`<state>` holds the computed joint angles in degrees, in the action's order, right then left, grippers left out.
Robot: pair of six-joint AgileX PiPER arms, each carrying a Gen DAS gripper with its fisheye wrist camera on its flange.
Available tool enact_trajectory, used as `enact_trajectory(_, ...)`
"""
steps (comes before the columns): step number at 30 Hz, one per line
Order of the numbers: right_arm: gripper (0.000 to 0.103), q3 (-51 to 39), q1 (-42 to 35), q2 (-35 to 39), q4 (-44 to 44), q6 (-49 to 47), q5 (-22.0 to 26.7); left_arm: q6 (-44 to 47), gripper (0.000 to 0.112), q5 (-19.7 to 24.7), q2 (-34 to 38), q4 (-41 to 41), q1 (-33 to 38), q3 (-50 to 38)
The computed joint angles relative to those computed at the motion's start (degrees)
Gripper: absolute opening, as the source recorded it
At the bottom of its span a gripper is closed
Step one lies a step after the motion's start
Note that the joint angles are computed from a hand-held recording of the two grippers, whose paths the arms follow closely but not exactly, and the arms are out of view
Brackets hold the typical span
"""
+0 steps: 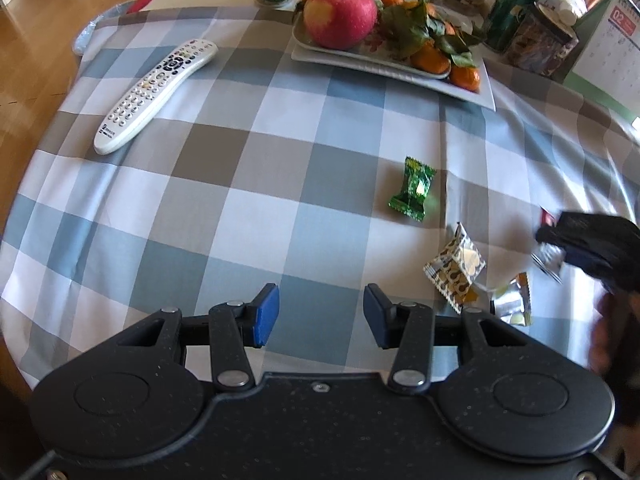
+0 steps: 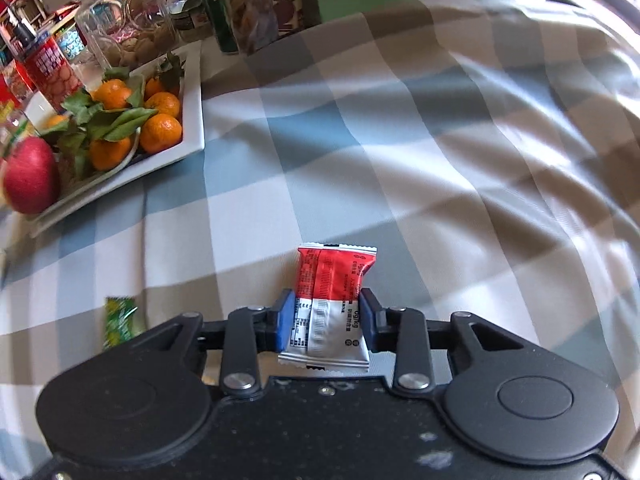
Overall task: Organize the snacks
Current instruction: 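Close the left tool on the brown heart-print biscuit packet while the right tool holds the bar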
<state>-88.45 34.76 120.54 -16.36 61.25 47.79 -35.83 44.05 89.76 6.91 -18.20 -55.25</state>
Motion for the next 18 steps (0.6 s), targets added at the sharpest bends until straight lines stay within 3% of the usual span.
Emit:
enact_trajectory(8,0.035,10.70,-1.81,-13.63,6.44,-3.20,0.93,-2.02,0.054,-0.72,1.08,1.77,-2.22,-0.38)
enact_trajectory(12,0.035,17.90,-2.09,-20.18,10.42,-3.80,-0.87,-3.81,0.054,-2.11,2.27,3.89,-4.99,-0.64)
enact_trajectory(18,0.036,21.65,-2.73,-21.76,14.25,-5.29,-2.92,-3.32,0.054,-6.75,5.11,4.78,-8.88,-1.40)
